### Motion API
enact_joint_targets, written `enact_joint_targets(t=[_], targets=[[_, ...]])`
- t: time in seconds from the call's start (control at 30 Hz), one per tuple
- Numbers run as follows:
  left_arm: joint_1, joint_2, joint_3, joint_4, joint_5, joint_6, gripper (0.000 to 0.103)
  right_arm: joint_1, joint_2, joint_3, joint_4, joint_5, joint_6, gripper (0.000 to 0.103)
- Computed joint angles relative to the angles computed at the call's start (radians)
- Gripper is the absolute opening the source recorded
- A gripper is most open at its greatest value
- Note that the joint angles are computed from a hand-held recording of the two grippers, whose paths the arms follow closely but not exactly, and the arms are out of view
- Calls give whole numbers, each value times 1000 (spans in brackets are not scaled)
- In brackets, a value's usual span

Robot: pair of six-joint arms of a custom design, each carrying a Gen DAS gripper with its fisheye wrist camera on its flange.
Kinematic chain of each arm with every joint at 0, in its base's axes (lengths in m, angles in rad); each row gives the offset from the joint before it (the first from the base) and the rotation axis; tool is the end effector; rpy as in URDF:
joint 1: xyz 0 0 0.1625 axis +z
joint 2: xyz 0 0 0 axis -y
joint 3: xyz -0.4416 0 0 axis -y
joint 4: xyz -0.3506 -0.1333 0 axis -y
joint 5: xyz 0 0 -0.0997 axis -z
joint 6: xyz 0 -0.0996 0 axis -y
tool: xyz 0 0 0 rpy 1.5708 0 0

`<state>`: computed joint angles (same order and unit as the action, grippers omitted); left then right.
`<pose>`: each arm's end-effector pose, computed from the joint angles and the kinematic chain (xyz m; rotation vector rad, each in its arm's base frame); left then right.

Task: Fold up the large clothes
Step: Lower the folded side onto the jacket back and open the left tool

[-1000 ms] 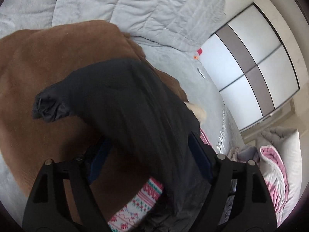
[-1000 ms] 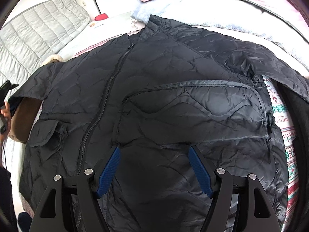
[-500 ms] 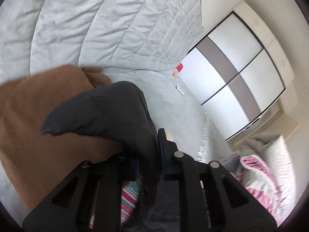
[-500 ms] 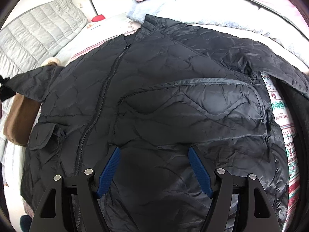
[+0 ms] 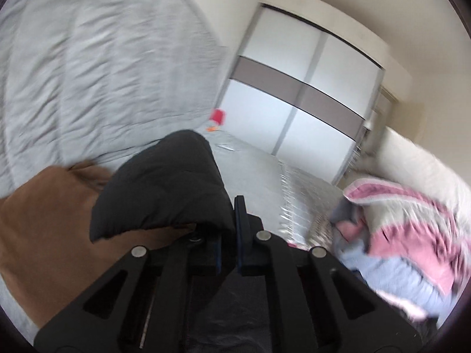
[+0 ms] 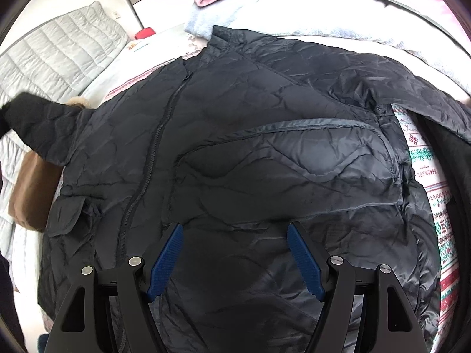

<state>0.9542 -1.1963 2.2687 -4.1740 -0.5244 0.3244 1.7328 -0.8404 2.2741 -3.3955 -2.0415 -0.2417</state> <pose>-0.0424 -0.4394 0.3632 -0.0685 1.9242 -1.7423 0.1626 -0.4482 0.1001 0.4028 -2.5878 0.4927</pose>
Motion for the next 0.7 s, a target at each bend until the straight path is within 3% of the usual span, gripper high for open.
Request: enact_joint_targets(t=[0.1,0.17,0.4,0.47,0.5,0.53,0.6,0.7], targets=[[-49,84,18,23,-38,-16,8,-13,-15,3,1,14,15,74],[-60,137,24,142,-70,-117,8,-20,-23,5,3,20,26,74],[26,277,-16,538,-197,-370,9,-44,-46,10,13,42,49,74],[52,301,-28,631,-245,-454,14,-47,-47,8,19,46,56,74],[62,312,-36,667,-264,-477,24,-48,-48,9,19,48,58,74],[63,325,-39,677,-262,-487,35,-48,-50,11,18,49,60,74],[54,343,-37,676,-251,-495,43,-47,-53,13,17,51,65,74],[48,345,-54,731,-259,-506,44,-49,-61,16,19,55,70,74]])
